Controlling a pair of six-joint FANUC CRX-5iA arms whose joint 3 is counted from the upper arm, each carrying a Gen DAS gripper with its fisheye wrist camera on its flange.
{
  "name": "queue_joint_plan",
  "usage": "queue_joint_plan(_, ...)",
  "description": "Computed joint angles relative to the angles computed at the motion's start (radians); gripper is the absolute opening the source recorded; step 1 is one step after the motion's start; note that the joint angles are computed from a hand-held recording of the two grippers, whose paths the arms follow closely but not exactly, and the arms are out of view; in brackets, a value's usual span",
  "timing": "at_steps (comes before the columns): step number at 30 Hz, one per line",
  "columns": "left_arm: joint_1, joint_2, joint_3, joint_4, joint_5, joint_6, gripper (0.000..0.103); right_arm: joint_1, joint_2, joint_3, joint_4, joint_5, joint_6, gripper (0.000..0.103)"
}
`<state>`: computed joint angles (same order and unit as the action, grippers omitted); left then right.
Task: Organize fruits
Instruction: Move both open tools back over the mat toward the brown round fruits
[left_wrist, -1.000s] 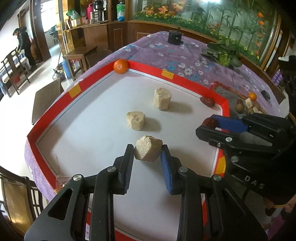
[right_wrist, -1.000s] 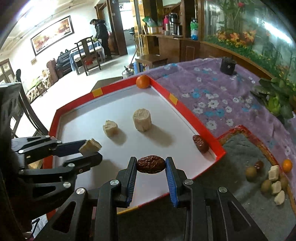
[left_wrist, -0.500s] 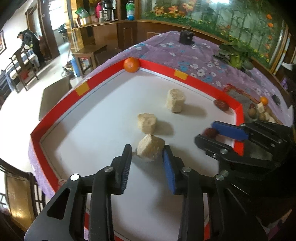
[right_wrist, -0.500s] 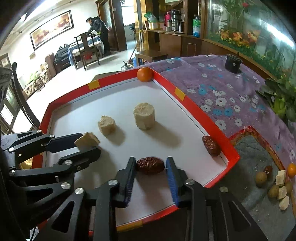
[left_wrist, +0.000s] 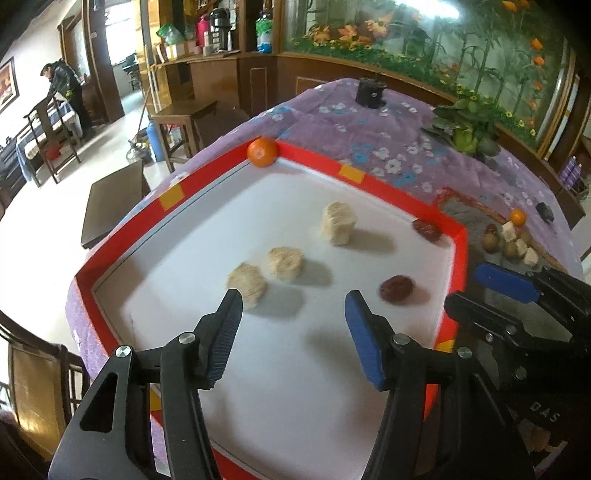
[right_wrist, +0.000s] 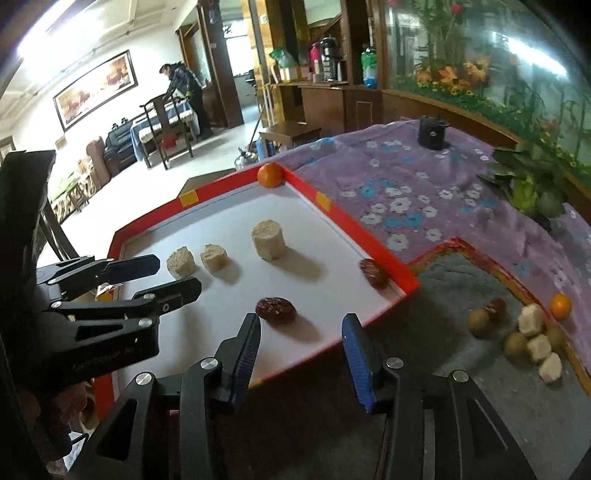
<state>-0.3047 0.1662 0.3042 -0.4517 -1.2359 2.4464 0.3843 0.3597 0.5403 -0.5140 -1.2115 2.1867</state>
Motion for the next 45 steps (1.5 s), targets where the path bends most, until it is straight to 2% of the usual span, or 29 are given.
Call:
queue_joint_plan(10, -0.052, 0.105, 0.149, 0.028, 0.011, -0.07, 0.058, -0.112, -0.042, -0.037, 0.01, 0.024, -0.014, 0.045)
queue_joint_plan(15, -0.053, 0.172, 0.217, 0.1, 0.033, -0.121, 0.058, -0.171, -0.048, -0.062, 0.039, 0.048, -0.025, 0.045)
queue_joint_plan(21, -0.056, 0.272, 0.331, 0.165, 0.02, -0.194, 0.058, -0.239, -0.017, -0.027, 0.013, 0.018, -0.051, 0.046)
queue_joint_plan(35, -0.03, 0.505, 0.622, 0.255, -0.065, -0.337, 0.058, -0.278, 0.052, 0.043, -0.012, -0.021, -0.061, 0.046)
queue_joint_plan(39, -0.028, 0.547, 0.679, 0.251, -0.089, -0.346, 0.058, -0.284, 0.06, 0.054, -0.021, -0.017, -0.058, 0.046)
queue_joint_plan(43, -0.022, 0.561, 0.689, 0.257, -0.069, -0.361, 0.058, -0.283, 0.068, 0.063, -0.023, -0.023, -0.052, 0.046)
queue_joint_plan(44, -0.02, 0.57, 0.698, 0.264, -0.073, -0.374, 0.053, -0.283, 0.07, 0.064, -0.021, -0.024, -0.052, 0.046)
queue_joint_plan(45, -0.018, 0.577, 0.704, 0.273, -0.075, -0.387, 0.041, -0.281, 0.073, 0.067, -0.02, -0.027, -0.053, 0.046)
